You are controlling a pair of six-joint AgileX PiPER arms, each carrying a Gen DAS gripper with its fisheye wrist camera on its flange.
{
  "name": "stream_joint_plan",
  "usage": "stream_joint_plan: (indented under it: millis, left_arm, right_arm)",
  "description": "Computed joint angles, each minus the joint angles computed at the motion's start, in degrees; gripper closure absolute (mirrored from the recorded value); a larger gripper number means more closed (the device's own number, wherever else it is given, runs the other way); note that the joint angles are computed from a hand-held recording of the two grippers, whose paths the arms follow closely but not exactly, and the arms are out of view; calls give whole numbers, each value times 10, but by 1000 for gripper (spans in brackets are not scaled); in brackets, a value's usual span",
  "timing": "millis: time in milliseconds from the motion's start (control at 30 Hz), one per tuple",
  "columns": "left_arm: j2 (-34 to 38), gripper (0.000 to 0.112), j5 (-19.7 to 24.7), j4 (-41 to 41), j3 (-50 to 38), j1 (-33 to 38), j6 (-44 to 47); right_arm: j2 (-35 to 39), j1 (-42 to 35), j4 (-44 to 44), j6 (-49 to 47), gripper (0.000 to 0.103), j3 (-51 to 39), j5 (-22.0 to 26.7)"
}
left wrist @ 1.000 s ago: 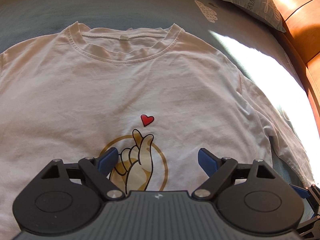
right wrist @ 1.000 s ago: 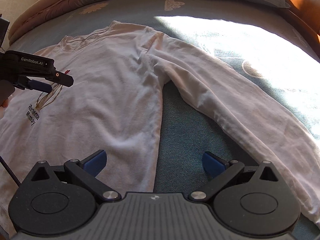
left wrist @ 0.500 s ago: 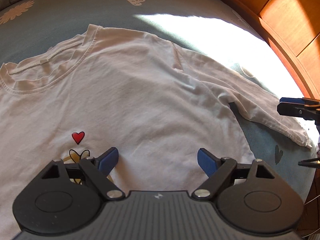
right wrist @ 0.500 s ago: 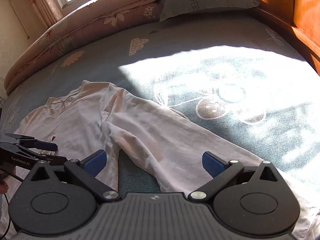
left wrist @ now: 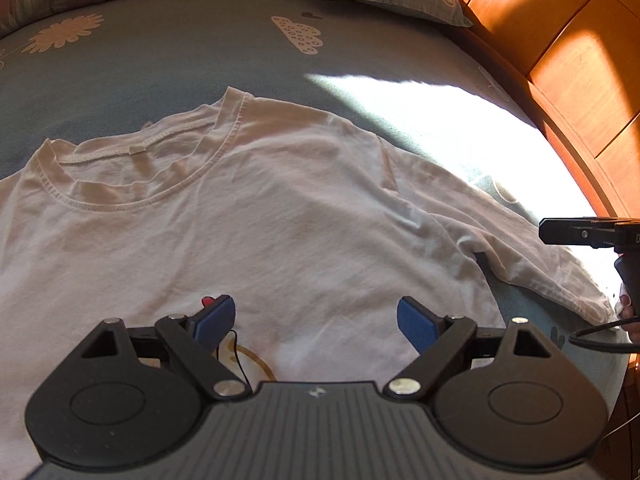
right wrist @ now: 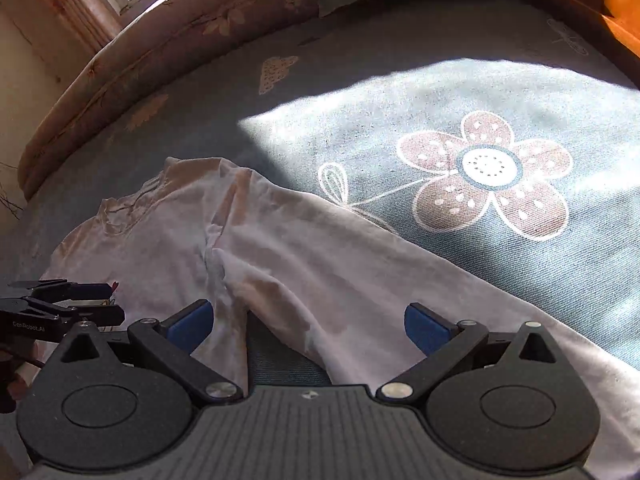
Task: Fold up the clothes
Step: 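Reach the right gripper to the other sleeve and close on it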
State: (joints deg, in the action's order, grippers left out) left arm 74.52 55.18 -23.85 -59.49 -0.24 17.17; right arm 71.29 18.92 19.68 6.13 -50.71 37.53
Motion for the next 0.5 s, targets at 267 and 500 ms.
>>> stream_joint_plan:
  millis: [267, 500]
  left_arm:
    - [35, 24, 9, -28, 9, 89, 26]
    - [40, 20, 9, -62, 22, 108, 96]
  right_arm:
    - [243, -54, 222, -282, 0, -221, 59]
    - [374, -136, 210, -313, 0, -375, 288]
